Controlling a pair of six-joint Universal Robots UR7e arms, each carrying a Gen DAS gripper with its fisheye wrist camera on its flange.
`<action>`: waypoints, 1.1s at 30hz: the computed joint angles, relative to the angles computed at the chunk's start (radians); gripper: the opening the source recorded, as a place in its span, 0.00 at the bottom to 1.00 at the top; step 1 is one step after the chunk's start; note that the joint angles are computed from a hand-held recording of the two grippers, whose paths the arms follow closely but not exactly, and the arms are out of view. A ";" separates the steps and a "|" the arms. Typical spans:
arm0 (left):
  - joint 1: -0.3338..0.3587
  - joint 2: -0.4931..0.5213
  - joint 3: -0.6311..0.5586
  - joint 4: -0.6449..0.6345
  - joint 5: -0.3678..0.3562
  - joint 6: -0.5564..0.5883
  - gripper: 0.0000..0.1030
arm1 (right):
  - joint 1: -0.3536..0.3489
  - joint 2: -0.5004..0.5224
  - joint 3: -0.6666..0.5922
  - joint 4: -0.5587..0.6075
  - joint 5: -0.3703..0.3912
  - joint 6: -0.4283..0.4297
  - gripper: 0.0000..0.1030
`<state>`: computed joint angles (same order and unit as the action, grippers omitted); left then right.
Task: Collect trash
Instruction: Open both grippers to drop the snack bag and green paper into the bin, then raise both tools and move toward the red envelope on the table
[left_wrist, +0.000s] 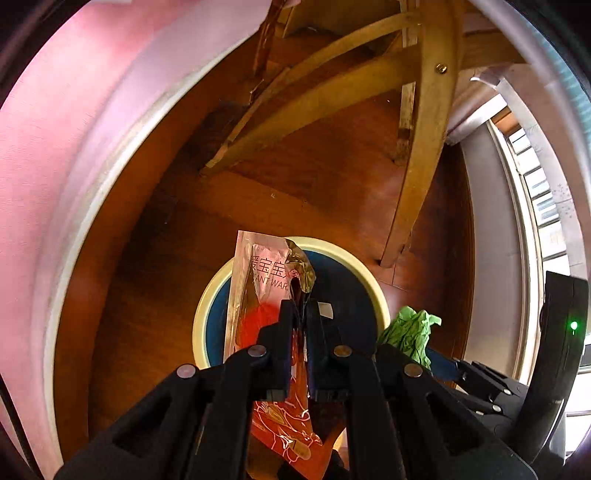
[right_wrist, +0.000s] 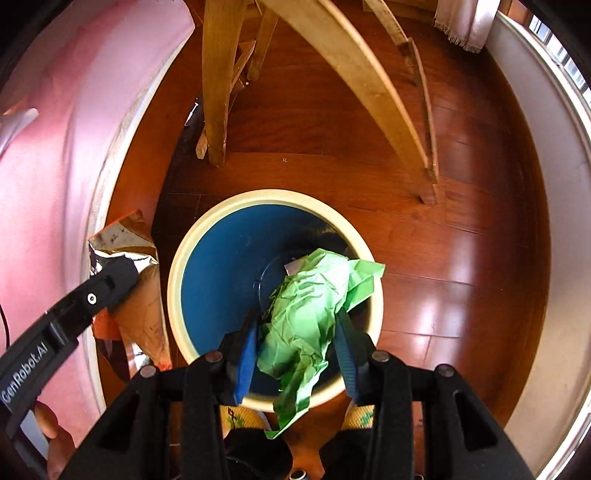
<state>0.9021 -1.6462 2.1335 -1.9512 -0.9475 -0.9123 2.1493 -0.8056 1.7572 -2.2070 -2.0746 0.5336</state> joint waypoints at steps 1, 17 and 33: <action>0.012 -0.004 0.008 -0.024 -0.012 0.019 0.04 | -0.009 0.006 0.001 -0.012 0.001 -0.010 0.39; -0.015 -0.026 0.062 -0.038 0.138 0.080 0.95 | -0.040 0.028 0.040 -0.170 0.045 -0.099 0.56; -0.162 -0.166 0.013 0.210 0.256 0.009 0.96 | 0.056 0.029 0.009 -0.189 -0.034 -0.095 0.60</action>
